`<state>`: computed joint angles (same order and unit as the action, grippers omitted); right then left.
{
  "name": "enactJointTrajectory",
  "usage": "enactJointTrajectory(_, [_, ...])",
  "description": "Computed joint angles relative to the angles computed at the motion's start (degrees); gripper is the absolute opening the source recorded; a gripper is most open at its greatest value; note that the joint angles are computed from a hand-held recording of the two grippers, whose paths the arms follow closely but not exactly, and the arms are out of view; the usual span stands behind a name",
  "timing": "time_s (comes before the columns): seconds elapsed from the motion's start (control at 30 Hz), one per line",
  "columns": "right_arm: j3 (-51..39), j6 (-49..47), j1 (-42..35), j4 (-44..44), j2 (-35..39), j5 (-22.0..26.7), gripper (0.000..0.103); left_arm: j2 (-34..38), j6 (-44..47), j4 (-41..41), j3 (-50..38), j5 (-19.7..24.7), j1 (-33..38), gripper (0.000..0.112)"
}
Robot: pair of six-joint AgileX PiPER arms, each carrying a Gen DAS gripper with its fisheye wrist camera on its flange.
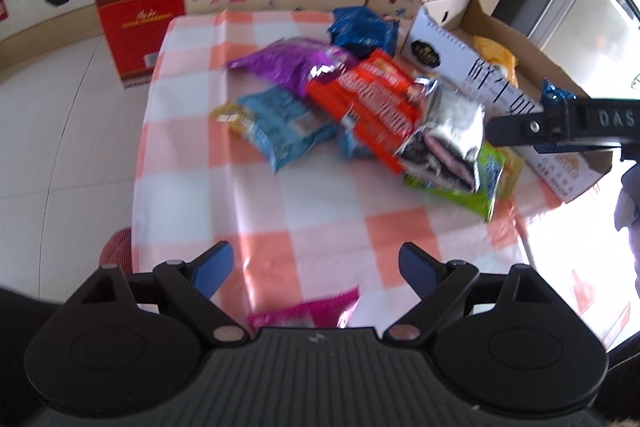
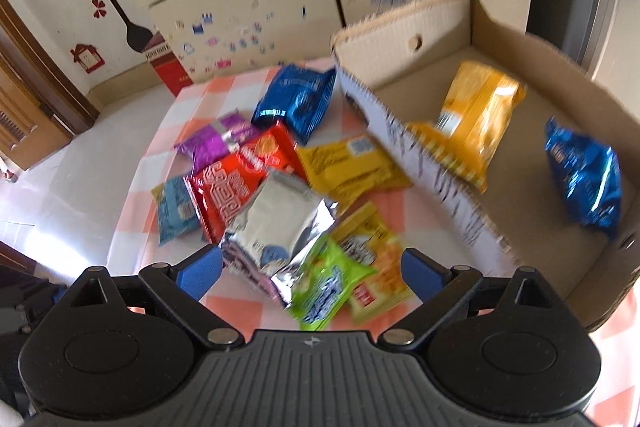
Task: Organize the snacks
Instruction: 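Grasp the pink wrapper with the left tool while right tool approaches silver foil bag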
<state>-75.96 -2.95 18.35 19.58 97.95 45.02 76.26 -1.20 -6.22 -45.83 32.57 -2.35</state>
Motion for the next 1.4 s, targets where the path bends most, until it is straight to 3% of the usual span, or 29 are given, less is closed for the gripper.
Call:
enactJointTrajectory(0.4, [-2.3, 8.54, 4.22, -4.53, 4.01, -1.4, 0.099, -0.05, 1.15, -0.96, 6.3, -2.36, -0.48, 0.093])
enactJointTrajectory(0.63, [-3.67, 13.65, 6.27, -10.05, 5.67, -2.73, 0.099, -0.19, -5.6, 6.85, 7.9, -4.91, -4.44, 0.096])
enactJointTrajectory(0.77, [-4.39, 16.11, 7.28, -13.46, 6.59, -2.64, 0.099, -0.58, -10.8, 12.17, 8.92, -6.14, -6.34, 0.092])
enactJointTrajectory(0.97, [-3.21, 15.12, 6.95, -13.78, 6.16, -3.86, 0.077, -2.16, -15.1, 16.78, 9.93, -7.59, -6.43, 0.065])
enactJointTrajectory(1.03, [-3.14, 14.74, 6.76, -14.22, 5.92, -3.63, 0.063, -2.39, -15.02, 16.36, 10.02, -7.99, -6.01, 0.064])
enactJointTrajectory(1.2, [-1.77, 10.62, 5.86, -12.21, 4.63, -3.98, 0.056, -2.86, -17.29, 18.43, 10.31, -9.36, -6.46, 0.061])
enactJointTrajectory(1.3, [-1.07, 5.36, 4.22, -7.9, 3.8, -3.33, 0.052, -3.06, -11.41, 12.43, 10.23, -10.98, -4.87, 0.061])
enactJointTrajectory(1.4, [0.02, 1.81, 2.91, -4.96, 2.87, -2.93, 0.047, -2.84, -13.68, 13.88, 10.04, -11.45, -5.07, 0.061])
